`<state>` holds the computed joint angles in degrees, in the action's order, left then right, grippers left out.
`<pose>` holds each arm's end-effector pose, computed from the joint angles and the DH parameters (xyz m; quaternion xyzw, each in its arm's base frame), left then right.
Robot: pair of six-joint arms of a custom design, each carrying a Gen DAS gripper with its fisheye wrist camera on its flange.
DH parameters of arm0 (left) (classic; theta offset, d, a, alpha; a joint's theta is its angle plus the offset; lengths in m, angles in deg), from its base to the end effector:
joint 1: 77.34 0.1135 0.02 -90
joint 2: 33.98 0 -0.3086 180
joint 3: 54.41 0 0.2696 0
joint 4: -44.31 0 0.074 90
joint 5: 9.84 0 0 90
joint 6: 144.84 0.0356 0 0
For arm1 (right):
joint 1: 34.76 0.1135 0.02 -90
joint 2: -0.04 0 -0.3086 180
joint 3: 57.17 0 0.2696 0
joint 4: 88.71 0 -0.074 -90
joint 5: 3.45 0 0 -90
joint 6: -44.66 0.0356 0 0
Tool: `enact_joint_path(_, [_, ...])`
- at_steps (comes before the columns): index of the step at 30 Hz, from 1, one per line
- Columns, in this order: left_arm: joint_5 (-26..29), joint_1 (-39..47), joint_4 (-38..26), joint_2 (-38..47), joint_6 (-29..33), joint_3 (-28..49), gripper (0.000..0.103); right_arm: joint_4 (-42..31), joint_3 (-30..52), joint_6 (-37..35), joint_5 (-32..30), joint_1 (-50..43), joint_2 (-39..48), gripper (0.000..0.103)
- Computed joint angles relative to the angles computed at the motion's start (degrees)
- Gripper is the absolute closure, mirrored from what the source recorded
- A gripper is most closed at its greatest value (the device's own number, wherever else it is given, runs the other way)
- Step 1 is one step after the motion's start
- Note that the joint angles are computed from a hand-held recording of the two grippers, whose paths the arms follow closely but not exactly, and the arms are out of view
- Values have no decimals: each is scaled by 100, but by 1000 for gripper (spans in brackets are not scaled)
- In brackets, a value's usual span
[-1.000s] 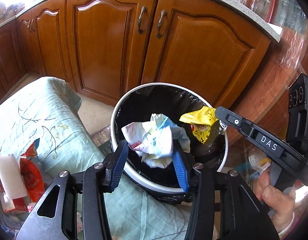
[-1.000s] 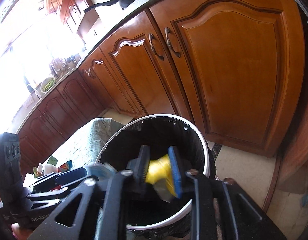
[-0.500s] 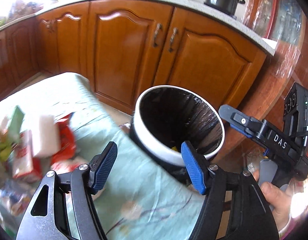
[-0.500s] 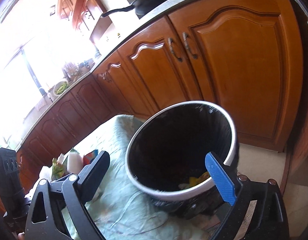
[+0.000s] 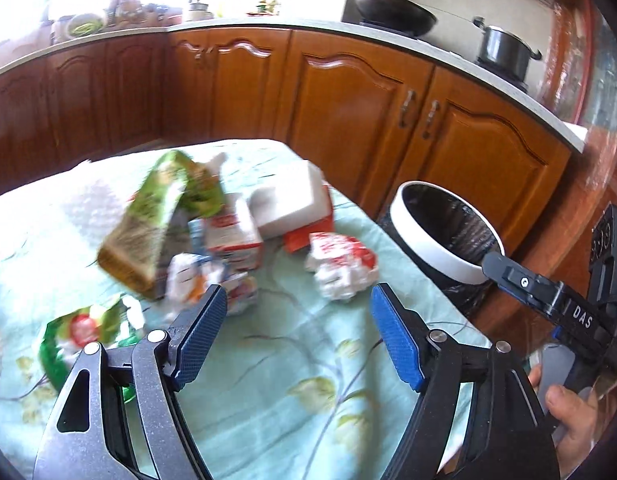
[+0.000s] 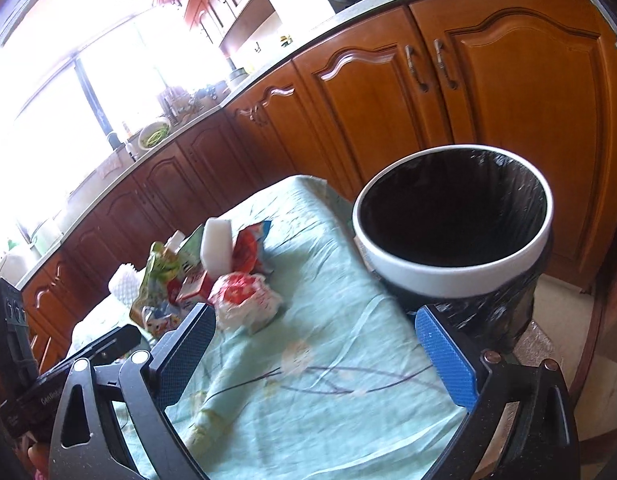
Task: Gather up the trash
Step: 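Grasp the cartoon-print wrapper with the left tool while the right tool grasps the red-white bag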
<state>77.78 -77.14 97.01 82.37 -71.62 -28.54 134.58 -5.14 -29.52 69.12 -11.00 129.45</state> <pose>0.2413 0.0023 0.0533 -0.1416 0.8866 -0.0450 0.4381 0.3291 0.1565 0.0283 -0.1313 0.8661 0.2828 0.3907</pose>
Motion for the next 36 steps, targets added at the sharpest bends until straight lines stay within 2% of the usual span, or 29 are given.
enact_joint_path(4, [235, 507, 496, 132, 55, -340, 27, -96, 44, -27, 110, 309, 7, 2])
enact_joint_path(6, [347, 694, 544, 144, 75, -405, 26, -146, 57, -48, 151, 414, 8, 2])
enact_joint_path(12, [311, 862, -12, 49, 197, -198, 26, -489, 288, -14, 116, 554, 49, 2])
enact_joint_path(15, [474, 1000, -204, 75, 236, -94, 26, -667, 445, -1, 81, 561, 96, 2])
enact_joint_path(20, [560, 1025, -744, 64, 293, 234, 26, -1025, 850, 38, -64, 560, 251, 2])
enact_joint_path(23, [500, 996, -838, 113, 262, 367, 26, -1364, 1187, 27, -95, 581, 376, 4])
enact_joint_path(25, [463, 968, -977, 121, 262, 496, 26, -1557, 1398, 1, -109, 597, 461, 8])
enact_joint_path(27, [407, 934, -1093, 127, 283, 599, 26, -1808, 1646, -31, -119, 614, 558, 19])
enact_joint_path(31, [328, 870, -1350, 206, 347, 857, 27, -2382, 2175, -58, -255, 632, 790, 31])
enact_joint_path(32, [269, 833, -1399, 241, 370, 914, 31, -2456, 2274, -63, -310, 639, 847, 35])
enact_joint_path(34, [321, 818, -1600, 298, 413, 1056, 45, -2538, 2401, -99, -401, 656, 931, 50])
enact_joint_path(35, [429, 844, -1739, 352, 422, 1151, 55, -2544, 2420, -140, -451, 672, 945, 61])
enact_joint_path(36, [517, 862, -1836, 398, 418, 1222, 56, -2529, 2401, -179, -438, 693, 932, 62])
